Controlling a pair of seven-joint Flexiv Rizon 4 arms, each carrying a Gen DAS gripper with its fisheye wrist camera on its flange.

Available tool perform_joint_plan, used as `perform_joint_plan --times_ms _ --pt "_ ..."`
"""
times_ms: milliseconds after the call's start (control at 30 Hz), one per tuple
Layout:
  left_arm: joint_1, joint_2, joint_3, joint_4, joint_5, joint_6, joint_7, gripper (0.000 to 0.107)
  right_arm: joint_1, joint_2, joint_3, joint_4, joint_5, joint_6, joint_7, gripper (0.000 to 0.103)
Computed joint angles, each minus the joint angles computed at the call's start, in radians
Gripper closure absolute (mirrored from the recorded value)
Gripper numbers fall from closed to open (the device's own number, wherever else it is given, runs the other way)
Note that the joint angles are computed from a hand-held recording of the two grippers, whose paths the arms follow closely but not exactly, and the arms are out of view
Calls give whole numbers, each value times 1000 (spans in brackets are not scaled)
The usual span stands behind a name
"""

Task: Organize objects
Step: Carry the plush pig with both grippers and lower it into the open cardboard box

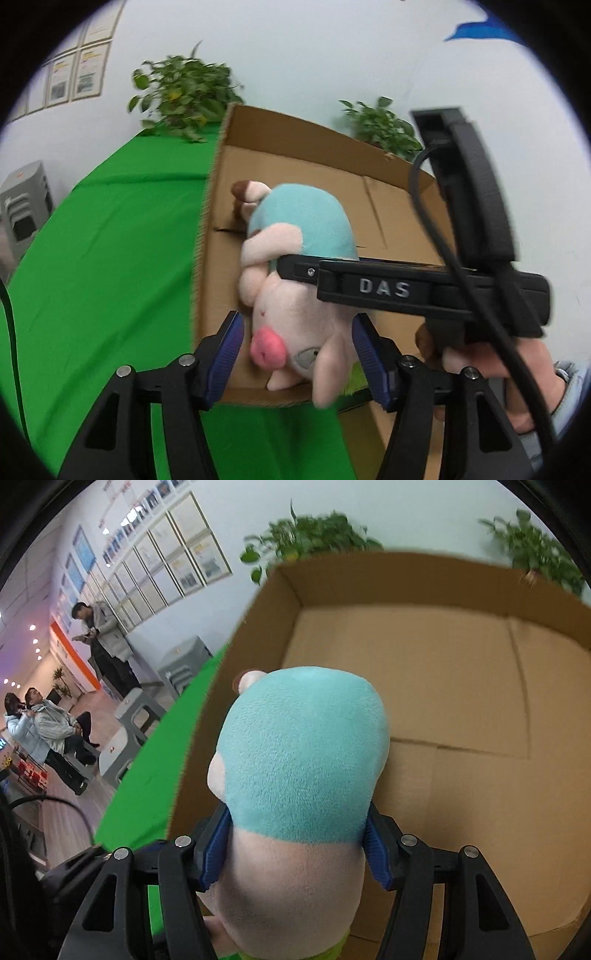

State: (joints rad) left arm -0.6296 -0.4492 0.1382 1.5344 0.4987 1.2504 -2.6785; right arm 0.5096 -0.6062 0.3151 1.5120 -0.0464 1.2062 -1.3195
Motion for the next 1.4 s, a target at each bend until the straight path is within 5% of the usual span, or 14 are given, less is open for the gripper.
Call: perform_joint_plan --times_ms 300,500,700,800,1100,1233,1400 --pt "12 34 12 73 35 25 -92 46 55 -83 -10 -113 -19 -83 42 25" --pt "56 8 -12 90 -28 79 -37 47 33 -37 26 -63 30 -60 38 18" --pt "25 1 23 107 -47 121 -21 46 -7 14 89 -36 119 -67 -49 18" --pt "21 0 27 119 -63 143 -3 47 4 10 74 -21 130 -71 -41 37" --pt "-7 -11 63 136 -122 194 46 46 24 -3 94 31 149 45 -70 47" --pt "-29 -11 80 127 -126 160 58 46 4 -23 120 16 162 55 -91 45" --pt "-60 5 93 112 -88 82 29 46 2 4 109 62 157 83 -64 26"
